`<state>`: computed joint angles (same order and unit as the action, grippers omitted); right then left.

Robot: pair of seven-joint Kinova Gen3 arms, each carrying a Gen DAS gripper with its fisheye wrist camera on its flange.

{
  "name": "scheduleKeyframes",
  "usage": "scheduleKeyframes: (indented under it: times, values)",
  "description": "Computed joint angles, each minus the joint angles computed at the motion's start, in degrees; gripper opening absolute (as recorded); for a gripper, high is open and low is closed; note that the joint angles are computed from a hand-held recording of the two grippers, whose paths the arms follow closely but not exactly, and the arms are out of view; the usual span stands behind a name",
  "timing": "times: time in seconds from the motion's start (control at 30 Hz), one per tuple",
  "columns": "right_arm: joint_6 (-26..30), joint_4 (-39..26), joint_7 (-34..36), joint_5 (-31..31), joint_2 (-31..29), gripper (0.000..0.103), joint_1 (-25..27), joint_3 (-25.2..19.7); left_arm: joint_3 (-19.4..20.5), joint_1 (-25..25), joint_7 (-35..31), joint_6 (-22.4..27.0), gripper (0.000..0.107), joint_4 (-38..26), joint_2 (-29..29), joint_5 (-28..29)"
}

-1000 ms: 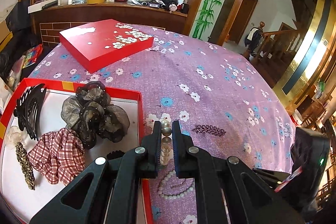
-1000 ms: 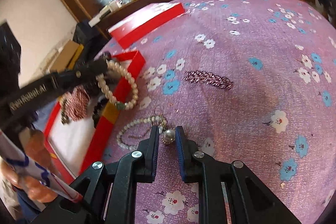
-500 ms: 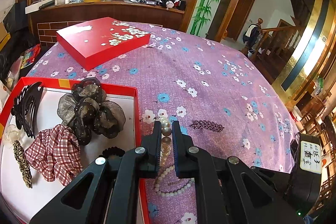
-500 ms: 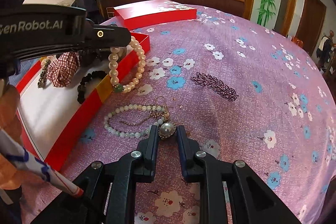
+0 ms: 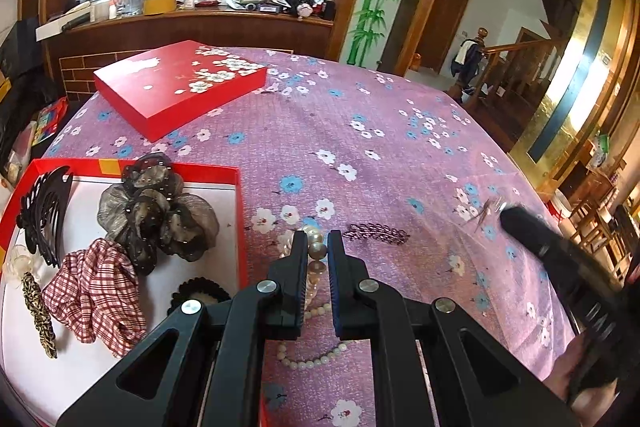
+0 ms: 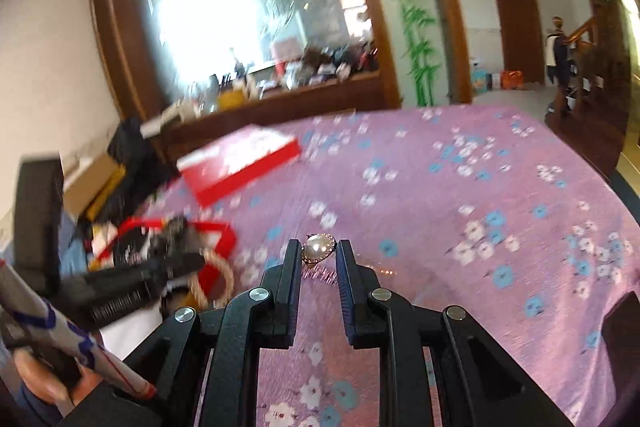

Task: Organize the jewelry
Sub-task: 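Grasp the pearl pendant necklace with the right gripper while the left gripper holds the bracelet, then carry the pearl necklace and pearl bracelet over the red box with both grippers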

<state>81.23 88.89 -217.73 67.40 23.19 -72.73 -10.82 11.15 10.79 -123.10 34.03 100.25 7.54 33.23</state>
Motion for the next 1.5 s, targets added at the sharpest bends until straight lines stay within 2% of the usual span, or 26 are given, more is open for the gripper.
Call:
scheduleKeyframes:
  times: [0.07,0.33,0.67,1.0,1.5]
  values:
    - [0.18,0.66,-1.48,0.54,-0.47,0.019,-0.18,0.03,0.24,0.07,-0.72,0.03,0.009,0.21,-0.17,0.28]
    - [-0.58,-0.41,0.42,0.47,0.09,0.019,-0.22,-0.16,0.24,1.75,-0.52,-2.15,0.009,1.48,-1.28,-1.4]
    - [-1.88,-0.11,0.18,-0.07,0.15,0.019,0.0,0.05,0.07,5.99,9.0,-9.97,0.009,4.44,-2.97,-12.39]
    - [-2.49,-0.4,0.92,-0.6,0.46,0.019,0.15,0.15,0.26,8.73,17.23,-14.61,0.009,6.7,-3.97,-22.09]
    - [-2.26,-1.09,1.4,-1.06,0.77,0.019,-0.13,0.65,0.61,9.18,20.43,-16.41,0.009,7.8,-4.85,-25.52]
